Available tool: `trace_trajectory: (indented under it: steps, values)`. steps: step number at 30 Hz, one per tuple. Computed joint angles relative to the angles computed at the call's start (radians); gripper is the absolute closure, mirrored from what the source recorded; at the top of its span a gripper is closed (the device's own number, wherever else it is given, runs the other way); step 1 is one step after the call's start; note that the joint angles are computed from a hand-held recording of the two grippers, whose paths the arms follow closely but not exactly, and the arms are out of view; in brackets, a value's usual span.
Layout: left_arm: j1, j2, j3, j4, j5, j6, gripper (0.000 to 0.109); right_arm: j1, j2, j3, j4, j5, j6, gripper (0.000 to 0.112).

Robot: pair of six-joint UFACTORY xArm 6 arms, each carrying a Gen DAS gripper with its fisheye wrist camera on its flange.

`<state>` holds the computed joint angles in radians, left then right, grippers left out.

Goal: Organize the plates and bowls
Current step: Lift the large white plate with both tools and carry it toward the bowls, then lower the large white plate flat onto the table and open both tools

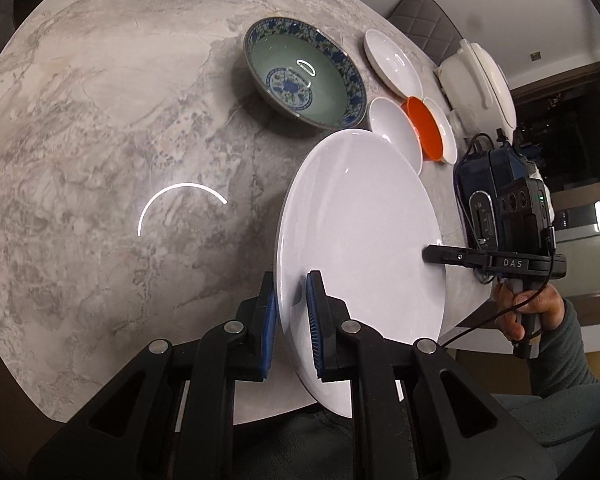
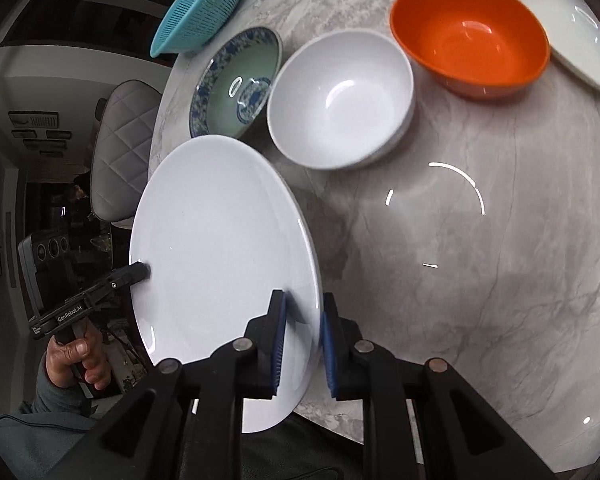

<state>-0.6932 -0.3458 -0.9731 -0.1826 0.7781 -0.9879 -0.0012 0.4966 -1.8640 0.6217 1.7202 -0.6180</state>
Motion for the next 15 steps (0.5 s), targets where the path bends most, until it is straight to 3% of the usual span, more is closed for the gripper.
trace_trajectory:
  steps: [7,15]
  values:
    - [-0.003,0.052,0.045,-0.02,-0.055,0.061,0.096,-0.004,-0.06,0.176,-0.015,-0.101,-0.02,0.093]
    - [-0.004,0.097,0.081,-0.038,-0.123,0.078,0.095,0.009,-0.069,0.231,-0.034,-0.179,-0.047,0.092]
